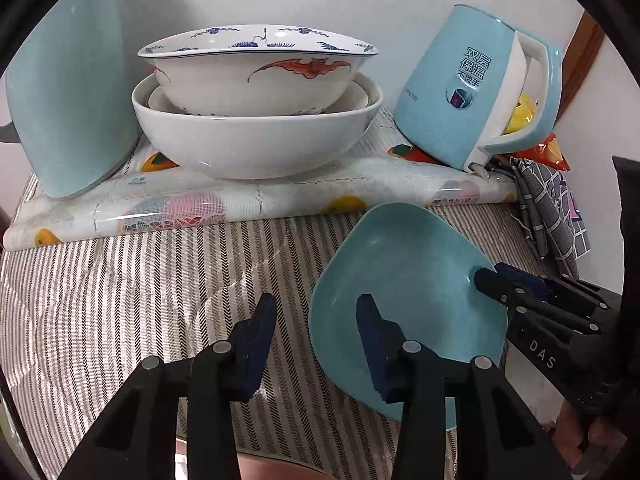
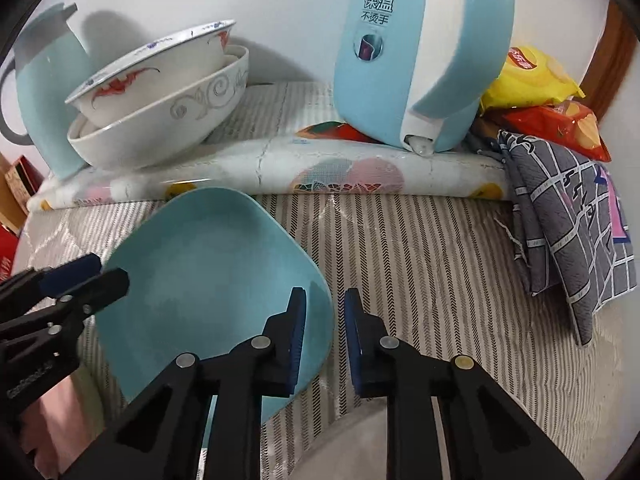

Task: Organize plates and bowls
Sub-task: 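Lift the teal plate with both grippers and carry it toward the pink plate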

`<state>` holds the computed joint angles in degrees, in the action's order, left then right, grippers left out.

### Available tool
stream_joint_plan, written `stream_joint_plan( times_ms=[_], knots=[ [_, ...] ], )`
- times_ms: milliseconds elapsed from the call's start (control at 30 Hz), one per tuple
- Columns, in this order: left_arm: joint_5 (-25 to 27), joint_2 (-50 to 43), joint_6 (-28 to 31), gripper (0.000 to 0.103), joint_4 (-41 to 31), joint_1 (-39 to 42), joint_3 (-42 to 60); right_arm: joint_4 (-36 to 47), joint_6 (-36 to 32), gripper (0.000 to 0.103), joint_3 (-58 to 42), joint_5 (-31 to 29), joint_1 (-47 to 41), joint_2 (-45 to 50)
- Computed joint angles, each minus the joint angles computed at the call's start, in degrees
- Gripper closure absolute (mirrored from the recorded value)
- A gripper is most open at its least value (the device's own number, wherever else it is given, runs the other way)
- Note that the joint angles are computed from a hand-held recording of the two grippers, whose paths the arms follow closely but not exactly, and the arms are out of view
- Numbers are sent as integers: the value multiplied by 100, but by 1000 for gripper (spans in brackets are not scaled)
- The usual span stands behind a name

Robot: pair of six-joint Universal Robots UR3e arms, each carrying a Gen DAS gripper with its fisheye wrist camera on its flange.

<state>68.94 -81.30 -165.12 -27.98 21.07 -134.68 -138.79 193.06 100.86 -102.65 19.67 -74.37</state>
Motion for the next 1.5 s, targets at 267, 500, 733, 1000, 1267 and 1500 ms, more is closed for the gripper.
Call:
stream_joint_plan(
  times_ms=[267,500,733,1000,1267,1500],
  knots=[
    [87,-192,6,86,264,-144,-75,-138,8,96,51,-22,-12,45],
    [-124,-110,94,93,47,75,-57,-287,115,97,168,18,-29,-27],
    [-229,375,169,93,-349,267,-42,-552,328,96,471,181,-36,-301],
    [-469,1003,352,93,-920,498,-16,-550,447,97,544,82,86,-733],
    [-701,2145,729,93,-1983,799,2,-184,534,97,504,14,208,-1277],
    [-1054,3495,1452,93,-3642,1605,101,119,853,97,337,-276,707,-1465]
  ],
)
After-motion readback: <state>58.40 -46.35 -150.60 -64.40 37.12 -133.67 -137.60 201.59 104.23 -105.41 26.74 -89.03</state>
